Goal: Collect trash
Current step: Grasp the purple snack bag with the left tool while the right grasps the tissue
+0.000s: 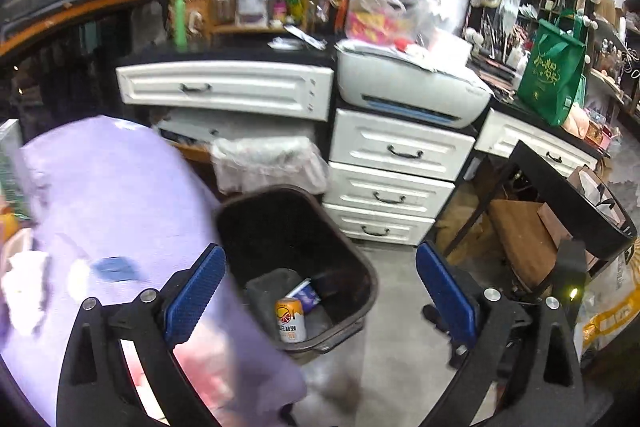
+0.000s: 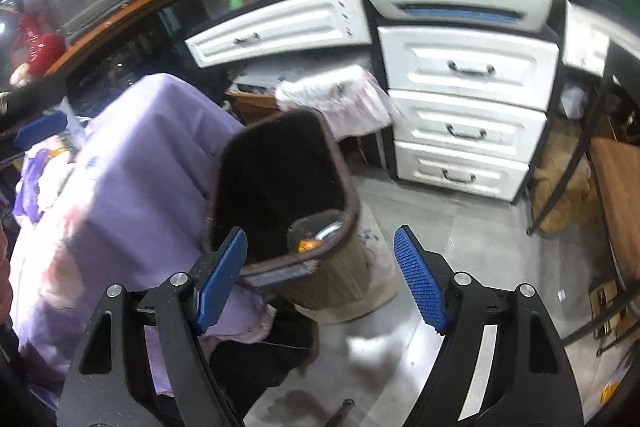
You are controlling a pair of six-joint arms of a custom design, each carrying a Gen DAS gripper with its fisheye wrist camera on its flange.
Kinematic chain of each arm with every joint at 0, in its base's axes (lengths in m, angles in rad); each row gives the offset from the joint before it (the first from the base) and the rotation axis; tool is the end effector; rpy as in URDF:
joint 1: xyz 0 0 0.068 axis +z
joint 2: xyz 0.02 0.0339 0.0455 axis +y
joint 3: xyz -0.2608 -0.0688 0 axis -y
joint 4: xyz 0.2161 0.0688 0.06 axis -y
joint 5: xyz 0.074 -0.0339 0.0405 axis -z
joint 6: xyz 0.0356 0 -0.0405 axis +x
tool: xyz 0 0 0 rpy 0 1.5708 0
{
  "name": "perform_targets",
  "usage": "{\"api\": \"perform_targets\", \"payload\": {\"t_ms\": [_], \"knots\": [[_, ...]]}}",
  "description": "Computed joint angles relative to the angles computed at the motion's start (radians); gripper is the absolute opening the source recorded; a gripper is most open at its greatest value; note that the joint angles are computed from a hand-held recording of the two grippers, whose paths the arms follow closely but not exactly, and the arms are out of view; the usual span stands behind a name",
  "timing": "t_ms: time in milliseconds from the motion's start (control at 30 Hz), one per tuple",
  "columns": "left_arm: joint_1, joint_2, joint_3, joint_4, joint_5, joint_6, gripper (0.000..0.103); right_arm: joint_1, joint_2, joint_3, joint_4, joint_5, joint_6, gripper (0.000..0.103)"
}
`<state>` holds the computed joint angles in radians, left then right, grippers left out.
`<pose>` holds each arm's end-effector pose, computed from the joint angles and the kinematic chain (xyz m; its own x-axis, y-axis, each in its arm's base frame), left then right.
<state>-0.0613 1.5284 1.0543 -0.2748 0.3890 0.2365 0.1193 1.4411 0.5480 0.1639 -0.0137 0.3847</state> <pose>0.3055 -0.0323 0.2560 -0.5824 0.2530 -0.7725 0.4839 0.8715 -0.0794 0.2484 0.0303 0.1684 -0.6617 0.2986 -0.6878 0.1286 0.9489 0.2883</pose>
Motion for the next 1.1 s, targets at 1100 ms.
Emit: {"api": "perform_targets", "payload": {"t_ms": [1100], "knots": [[0.799,0.31,0.337,-0.079,0.059,0.416,0.062,0.583,0.222,0.556,-0.252,0.143,-0.04,0.076]]}}
